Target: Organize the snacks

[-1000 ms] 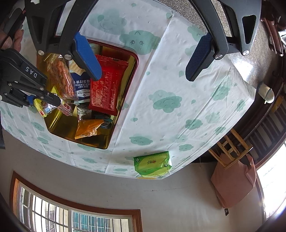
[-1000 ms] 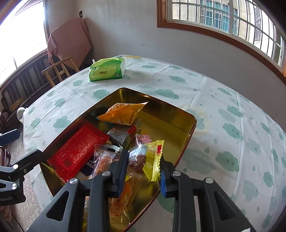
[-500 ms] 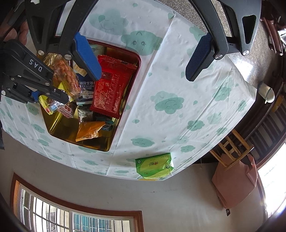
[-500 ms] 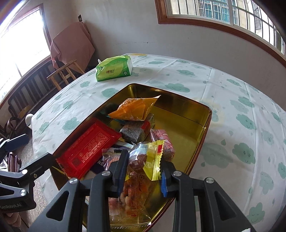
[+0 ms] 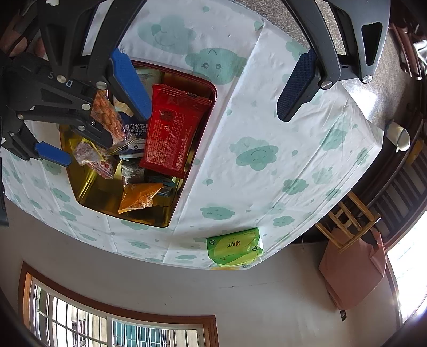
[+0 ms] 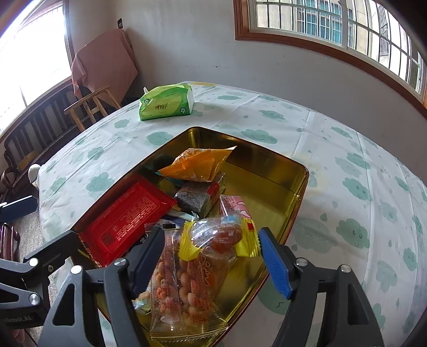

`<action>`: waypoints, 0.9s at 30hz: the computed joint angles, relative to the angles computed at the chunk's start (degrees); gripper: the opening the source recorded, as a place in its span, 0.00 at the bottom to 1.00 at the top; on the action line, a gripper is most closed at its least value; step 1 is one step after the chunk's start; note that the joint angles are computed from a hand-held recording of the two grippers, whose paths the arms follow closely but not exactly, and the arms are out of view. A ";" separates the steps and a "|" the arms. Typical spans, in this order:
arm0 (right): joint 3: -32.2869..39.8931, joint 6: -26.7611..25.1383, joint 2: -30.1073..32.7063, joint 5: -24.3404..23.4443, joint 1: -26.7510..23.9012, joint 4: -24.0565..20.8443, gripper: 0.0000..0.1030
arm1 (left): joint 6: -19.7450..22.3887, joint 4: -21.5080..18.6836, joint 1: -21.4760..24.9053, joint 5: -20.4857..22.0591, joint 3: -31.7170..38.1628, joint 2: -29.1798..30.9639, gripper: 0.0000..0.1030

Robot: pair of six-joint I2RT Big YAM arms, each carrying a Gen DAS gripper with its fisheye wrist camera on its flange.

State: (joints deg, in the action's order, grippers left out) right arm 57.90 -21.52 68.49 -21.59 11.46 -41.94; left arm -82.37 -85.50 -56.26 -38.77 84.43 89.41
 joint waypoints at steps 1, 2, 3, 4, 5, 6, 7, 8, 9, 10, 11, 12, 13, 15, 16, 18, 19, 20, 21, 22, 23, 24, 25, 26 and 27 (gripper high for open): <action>-0.23 0.09 -0.43 0.01 -0.12 0.23 0.79 | -0.19 -0.24 -0.03 -0.04 0.02 -0.01 0.91; -0.40 0.31 -0.90 -0.13 -0.30 0.24 0.79 | -0.31 -0.33 -0.03 -0.05 -0.01 -0.09 0.91; -0.50 0.61 -1.38 -0.29 -0.53 0.05 0.79 | -0.36 -0.37 -0.08 -0.05 0.00 -0.11 0.91; -0.61 0.90 -1.89 -0.50 -0.83 -0.17 0.79 | -0.28 -0.40 -0.06 -0.08 0.00 -0.09 0.91; -0.70 1.15 -2.38 -0.80 -1.24 -0.43 0.79 | -0.31 -0.53 -0.07 -0.11 0.04 -0.06 0.91; -0.75 1.26 -2.86 -1.00 -1.63 -0.82 0.79 | -0.37 -0.59 -0.12 -0.14 0.03 -0.13 0.91; -0.70 1.26 -3.27 -0.94 -1.96 -1.51 0.79 | -0.36 -0.57 -0.18 -0.12 0.08 -0.15 0.91; -0.68 1.16 -3.72 -1.10 -2.36 -2.25 0.79 | -0.15 -0.26 -0.18 -0.10 -0.01 -0.25 0.91; -0.87 1.27 -4.32 -0.64 -2.71 -2.44 0.79 | -0.15 -0.41 -0.22 -0.15 0.17 -0.16 0.91; -0.89 1.17 -4.73 -0.68 -3.21 -3.07 0.79 | -0.17 -0.66 -0.27 -0.18 0.42 0.02 0.91; -0.80 0.99 -4.97 -1.07 -3.80 -4.13 0.79 | -0.14 -0.74 -0.32 -0.15 0.74 0.21 0.91; -0.84 0.80 -5.29 -1.86 -4.48 -5.06 0.79 | -0.04 -0.56 -0.44 -0.27 0.85 0.21 0.91; -1.10 0.45 -5.82 -1.93 -4.93 -5.48 0.79 | 0.05 -0.63 -0.54 -0.36 1.08 0.35 0.91; -2.24 -0.32 -7.25 -0.65 -5.48 -5.18 0.79 | 0.05 -1.09 -0.80 -0.62 1.71 0.78 0.91; -2.67 -0.66 -7.74 -0.50 -5.88 -5.21 0.79 | 0.09 -1.14 -0.90 -0.64 1.92 0.92 0.91; -3.36 -0.88 -8.46 0.28 -6.42 -5.35 0.79 | -0.30 -1.59 -0.99 -0.51 2.24 1.16 0.91; -3.68 -0.90 -8.71 0.54 -6.74 -5.34 0.79 | -0.36 -1.55 -1.05 -0.46 2.33 1.19 0.91; -3.94 -0.82 -8.90 0.47 -7.16 -5.34 0.79 | -0.46 -1.59 -1.14 -0.50 2.49 1.28 0.91; -4.02 -0.83 -8.94 0.10 -7.59 -5.45 0.79 | -0.49 -1.79 -1.23 -0.53 2.71 1.43 0.91; -4.10 -0.67 -9.08 0.31 -7.88 -5.57 0.79 | -0.46 -1.96 -1.39 -0.59 2.93 1.58 0.91; -4.08 -0.44 -9.18 1.30 -7.89 -5.77 0.79 | -0.44 -2.21 -1.48 -0.63 3.21 1.77 0.91; -4.09 -0.37 -9.30 1.76 -7.99 -5.75 0.79 | -0.45 -2.39 -1.58 -0.63 3.45 1.94 0.91; -4.12 -0.59 -9.47 1.48 -8.24 -5.87 0.79 | -0.36 -2.35 -1.69 -0.63 3.61 2.03 0.91; -4.17 -0.85 -9.67 1.20 -8.43 -5.99 0.79 | -0.34 -2.34 -1.75 -0.63 3.70 2.10 0.91; -4.28 -1.08 -9.88 1.30 -8.46 -6.02 0.79 | -0.43 -2.51 -1.80 -0.55 3.90 2.26 0.91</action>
